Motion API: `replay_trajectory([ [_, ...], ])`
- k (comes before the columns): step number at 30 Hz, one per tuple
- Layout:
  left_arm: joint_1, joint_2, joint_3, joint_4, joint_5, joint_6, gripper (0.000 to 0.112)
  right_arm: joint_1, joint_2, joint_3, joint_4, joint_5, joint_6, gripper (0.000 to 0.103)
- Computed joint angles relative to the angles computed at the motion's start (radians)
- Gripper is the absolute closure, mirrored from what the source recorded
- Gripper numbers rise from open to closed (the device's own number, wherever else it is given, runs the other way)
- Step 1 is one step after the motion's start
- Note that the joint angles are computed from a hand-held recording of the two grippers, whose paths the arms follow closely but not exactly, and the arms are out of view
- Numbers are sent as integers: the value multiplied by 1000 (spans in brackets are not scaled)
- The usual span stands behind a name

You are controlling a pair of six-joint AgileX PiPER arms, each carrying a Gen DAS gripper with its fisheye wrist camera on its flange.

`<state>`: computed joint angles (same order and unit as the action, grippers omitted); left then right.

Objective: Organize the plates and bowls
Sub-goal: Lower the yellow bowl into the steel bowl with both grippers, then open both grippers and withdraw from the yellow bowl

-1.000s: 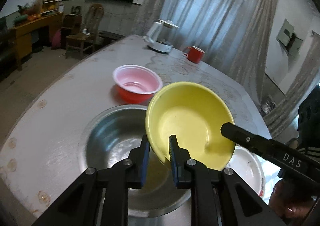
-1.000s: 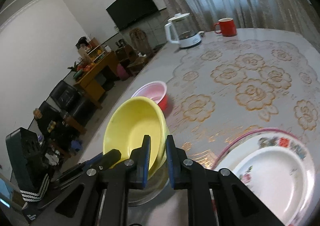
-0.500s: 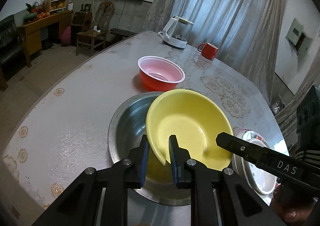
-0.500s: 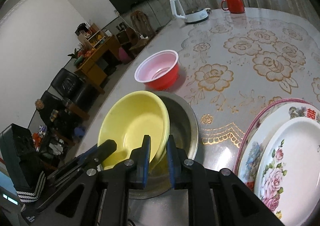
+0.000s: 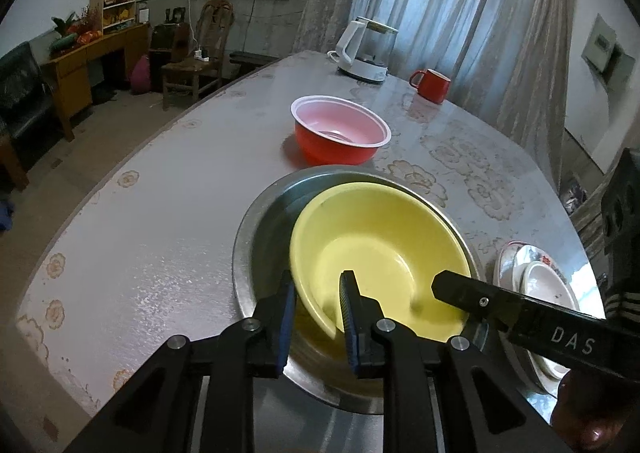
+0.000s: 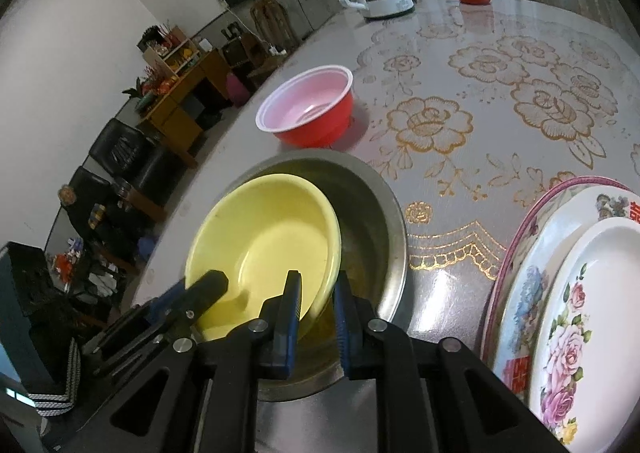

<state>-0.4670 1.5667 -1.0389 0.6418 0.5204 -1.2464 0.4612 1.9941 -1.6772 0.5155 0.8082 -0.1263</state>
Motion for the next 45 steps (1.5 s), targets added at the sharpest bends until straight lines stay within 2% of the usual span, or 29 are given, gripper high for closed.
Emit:
replay_trajectory([
  [12, -17, 27, -23, 54, 43, -21, 91, 31, 30, -54, -103, 25, 82, 86],
  [21, -23, 43, -39, 61, 67, -12, 90, 48, 52, -105, -157, 59, 132, 80],
  [28, -29, 65, -56, 62, 78, -8, 90, 58, 42, -107, -173, 62, 165, 68],
  [38, -26, 69, -59, 68, 80, -10, 89, 64, 60, -149, -193, 94, 178, 65],
  [45, -31, 69, -51, 94, 84, -33, 89, 56, 18, -111, -201, 50, 182, 63],
])
